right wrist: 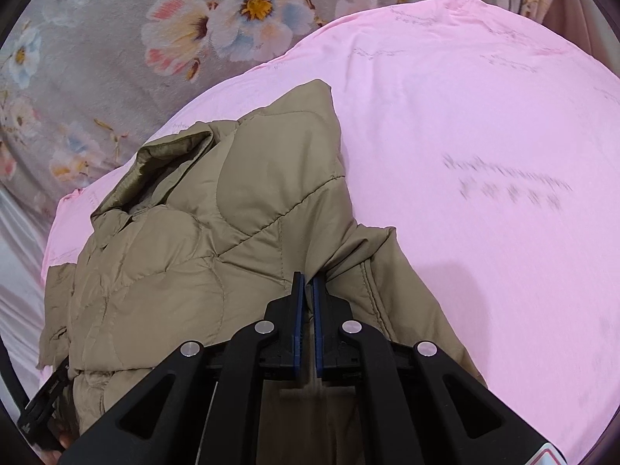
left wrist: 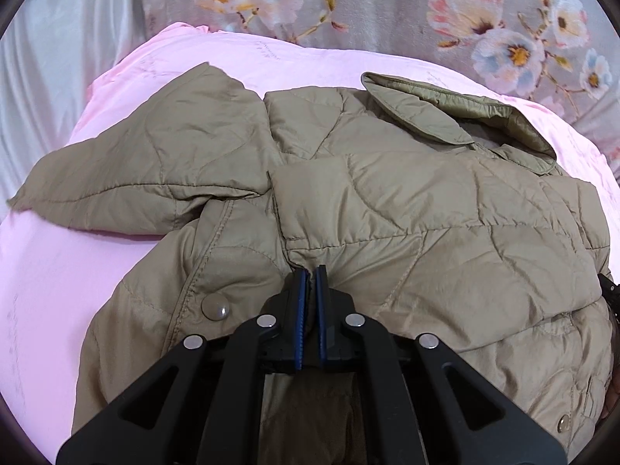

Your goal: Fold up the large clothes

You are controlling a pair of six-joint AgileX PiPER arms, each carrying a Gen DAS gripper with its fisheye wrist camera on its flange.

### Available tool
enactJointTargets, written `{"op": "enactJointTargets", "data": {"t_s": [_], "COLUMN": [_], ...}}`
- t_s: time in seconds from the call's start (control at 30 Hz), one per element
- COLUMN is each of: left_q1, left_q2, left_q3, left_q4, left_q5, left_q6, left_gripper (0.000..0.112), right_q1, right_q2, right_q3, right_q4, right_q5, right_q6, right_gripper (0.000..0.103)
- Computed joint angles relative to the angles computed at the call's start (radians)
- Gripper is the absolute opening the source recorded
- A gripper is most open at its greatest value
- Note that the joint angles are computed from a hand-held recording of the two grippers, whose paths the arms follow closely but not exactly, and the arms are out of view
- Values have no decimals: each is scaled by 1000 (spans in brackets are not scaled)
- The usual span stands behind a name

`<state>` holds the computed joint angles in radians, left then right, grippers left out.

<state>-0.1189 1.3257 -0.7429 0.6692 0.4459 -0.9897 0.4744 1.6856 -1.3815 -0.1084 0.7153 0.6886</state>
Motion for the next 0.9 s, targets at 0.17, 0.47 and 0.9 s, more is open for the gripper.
{"op": "enactJointTargets", "data": {"t_s": [0.17, 0.47, 0.9], "left_q1": [-39, -32, -234], "left_q2": [-88, -227, 118], "left_q3": [34, -169, -180], "left_q4": [0, -160, 64], "left_q5": [83, 288, 176], "left_q6": [-9, 137, -159], "left_gripper": [11, 60, 73], "right_q1": [7, 201, 347], "right_q2": [-68, -114, 188], "right_q3": [48, -155, -308], "right_q4": [11, -237, -207], "right_q5": [37, 242, 226], "right_q6": [1, 112, 44], "right_gripper": [9, 29, 29]}}
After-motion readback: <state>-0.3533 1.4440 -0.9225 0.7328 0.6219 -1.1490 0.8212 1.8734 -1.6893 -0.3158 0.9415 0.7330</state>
